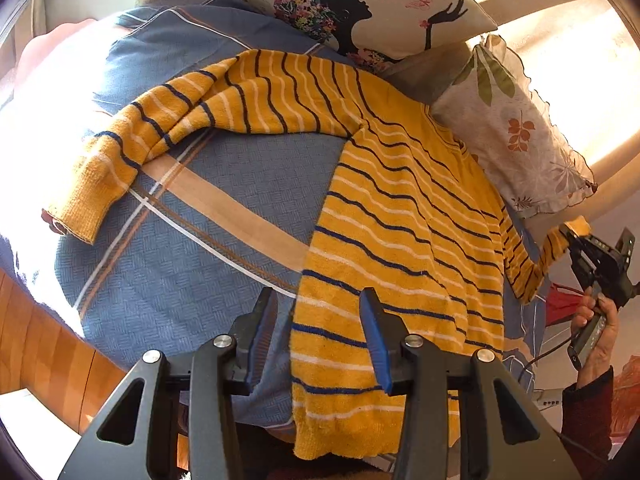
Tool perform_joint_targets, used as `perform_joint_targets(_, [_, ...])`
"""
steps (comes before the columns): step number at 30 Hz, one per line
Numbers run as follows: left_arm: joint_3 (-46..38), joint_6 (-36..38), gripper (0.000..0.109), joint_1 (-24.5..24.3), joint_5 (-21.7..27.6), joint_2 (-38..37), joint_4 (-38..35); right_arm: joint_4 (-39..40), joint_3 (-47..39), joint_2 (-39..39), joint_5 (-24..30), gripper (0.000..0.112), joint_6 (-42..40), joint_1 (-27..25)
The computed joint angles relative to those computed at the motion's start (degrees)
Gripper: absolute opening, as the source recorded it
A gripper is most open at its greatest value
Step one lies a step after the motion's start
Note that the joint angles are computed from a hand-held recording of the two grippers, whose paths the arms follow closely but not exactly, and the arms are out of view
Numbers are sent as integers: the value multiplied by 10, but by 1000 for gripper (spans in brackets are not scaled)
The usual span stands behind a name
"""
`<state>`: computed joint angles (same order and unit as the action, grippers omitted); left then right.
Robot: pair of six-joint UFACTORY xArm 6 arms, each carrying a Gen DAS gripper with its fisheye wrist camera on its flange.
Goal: Fold small clothes
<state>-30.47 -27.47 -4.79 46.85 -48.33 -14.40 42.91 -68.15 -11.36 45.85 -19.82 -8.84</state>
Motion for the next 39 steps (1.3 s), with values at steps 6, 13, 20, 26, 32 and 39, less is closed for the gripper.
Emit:
perform_joint_targets(6, [1, 107, 44, 118, 33, -15, -54, -96, -61, 88, -29, 6, 47, 198])
perform_joint_targets(13, [-13, 223, 45, 257, 78, -2, -108, -306, -109, 191, -47, 19, 137, 328])
perform_joint_targets(20, [-40, 292, 45, 313, 86, 55, -138, -381, -121, 218, -59, 56, 153, 394])
perform_joint_targets(26, [-62, 319, 46, 349, 78, 99, -147, -315, -111, 186, -47, 56, 140, 409])
perform_joint_targets(32, [-74, 316, 47, 419, 71, 114, -138, -188, -93, 148, 7, 56, 45, 475])
perform_joint_targets(39, [-75, 330, 52, 510, 83, 104, -137, -93, -105, 171, 72, 56, -24, 552])
